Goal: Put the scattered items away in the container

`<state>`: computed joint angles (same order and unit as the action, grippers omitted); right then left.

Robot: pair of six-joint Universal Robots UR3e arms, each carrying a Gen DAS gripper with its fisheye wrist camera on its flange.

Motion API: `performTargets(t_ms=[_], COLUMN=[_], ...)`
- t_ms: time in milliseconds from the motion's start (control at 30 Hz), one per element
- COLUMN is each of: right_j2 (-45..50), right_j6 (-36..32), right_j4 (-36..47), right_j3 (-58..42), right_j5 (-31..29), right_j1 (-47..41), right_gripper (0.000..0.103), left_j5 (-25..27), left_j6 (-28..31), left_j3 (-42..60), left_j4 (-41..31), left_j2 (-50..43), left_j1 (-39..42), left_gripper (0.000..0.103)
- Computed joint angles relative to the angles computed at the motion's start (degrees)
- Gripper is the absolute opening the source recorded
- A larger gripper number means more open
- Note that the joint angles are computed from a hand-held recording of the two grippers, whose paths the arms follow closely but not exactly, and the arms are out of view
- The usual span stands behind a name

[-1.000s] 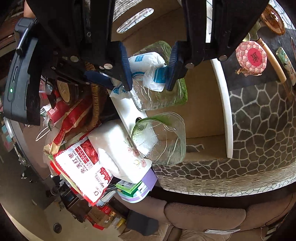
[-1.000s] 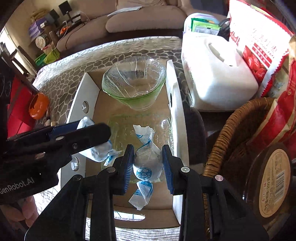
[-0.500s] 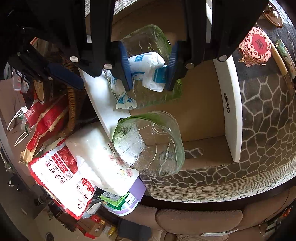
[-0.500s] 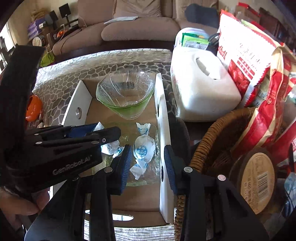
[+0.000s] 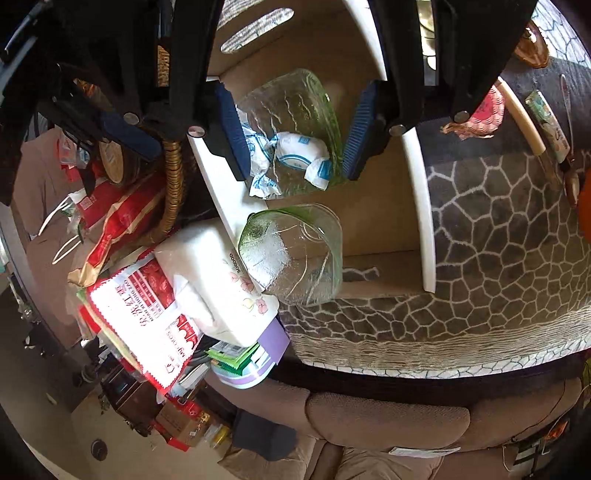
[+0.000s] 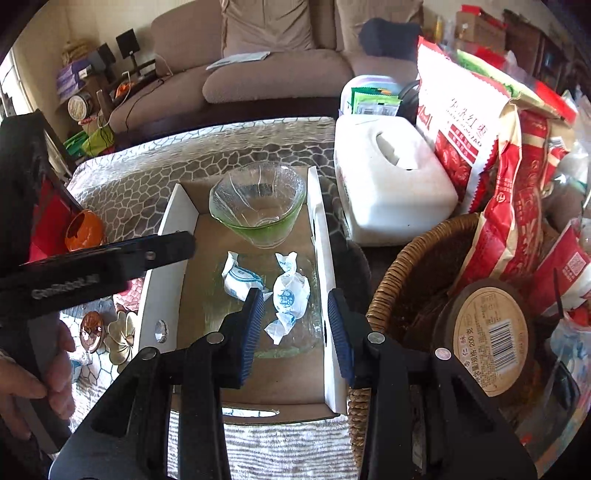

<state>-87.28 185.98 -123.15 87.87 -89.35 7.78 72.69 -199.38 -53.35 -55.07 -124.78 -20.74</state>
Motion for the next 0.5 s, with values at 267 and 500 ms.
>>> performTargets(t_ms=[267,500], right_j2=[-2.4,2.4], right_j6=[2.4,8.8], right_j4=[3.6,2.0], right_j3=[-2.0,-4.9], right_j5=[0.9,2.8], right_j1=[5.5,18.1], right_gripper=[0.034,0.034], left_j5=[-2.4,-4.4], left_j6=[12.3,30.2], left_j3=[-41.8,-70.2], left_j4=[5.0,-7.9], left_j2=[36.4,68.2], left_j1=[12.5,32.4], left_gripper=[0.063,0.064])
